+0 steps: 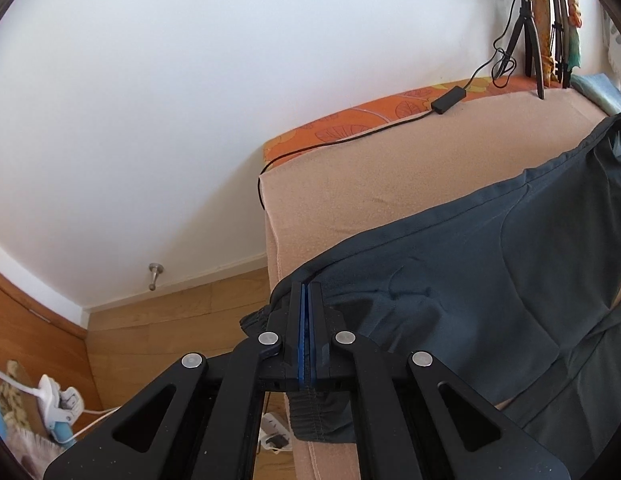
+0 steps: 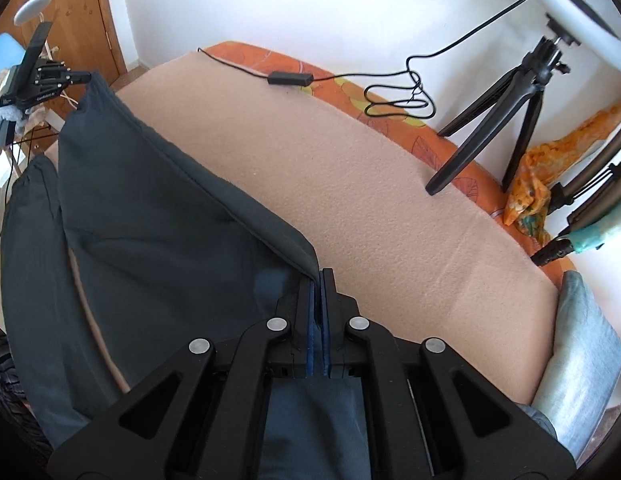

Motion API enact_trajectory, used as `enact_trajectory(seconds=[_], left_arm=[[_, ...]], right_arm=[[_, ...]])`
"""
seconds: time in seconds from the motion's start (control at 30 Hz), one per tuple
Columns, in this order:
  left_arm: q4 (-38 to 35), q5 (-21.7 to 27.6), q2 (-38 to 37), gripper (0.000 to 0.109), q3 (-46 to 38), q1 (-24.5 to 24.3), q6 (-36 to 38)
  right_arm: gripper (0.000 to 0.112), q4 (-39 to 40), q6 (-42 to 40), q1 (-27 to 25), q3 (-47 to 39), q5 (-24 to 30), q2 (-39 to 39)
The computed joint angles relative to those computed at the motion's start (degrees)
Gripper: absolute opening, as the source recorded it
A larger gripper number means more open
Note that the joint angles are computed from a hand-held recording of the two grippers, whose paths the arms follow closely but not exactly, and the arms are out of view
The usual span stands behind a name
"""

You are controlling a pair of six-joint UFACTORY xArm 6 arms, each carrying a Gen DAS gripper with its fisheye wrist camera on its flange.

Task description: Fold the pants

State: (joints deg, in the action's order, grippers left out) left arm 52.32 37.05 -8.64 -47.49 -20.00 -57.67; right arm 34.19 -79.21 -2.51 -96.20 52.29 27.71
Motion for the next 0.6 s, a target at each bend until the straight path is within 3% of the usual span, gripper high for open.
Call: enact_trajectory(seconds=[0.27,0.4,0.5,0.6], left_arm=[[2.80,6.70,-11.98,0.000,6.44,-6.88,-6.39],[2.19,7.98,-18.30,0.000,11.06,-9.82,-9.61],[0.09,7.81,-18.94,0.000,12.03,-11.23,-10.06],[-1.63,5.76,-16.59,0.000,10.84,-12.19,-8.98]], right_arm=[[0.003,7.68,-8.74,-4.47,14.64,0.90,-16.89],[0.003,10.06,-12.81,-8.38,21.14,4.35,-24.44],[0.003,9.82,-15.56,-9.56,26.90,3.71,-29.00],[0.003,8.92,-15.63,-10.89,30.50,6.85,-31.75]])
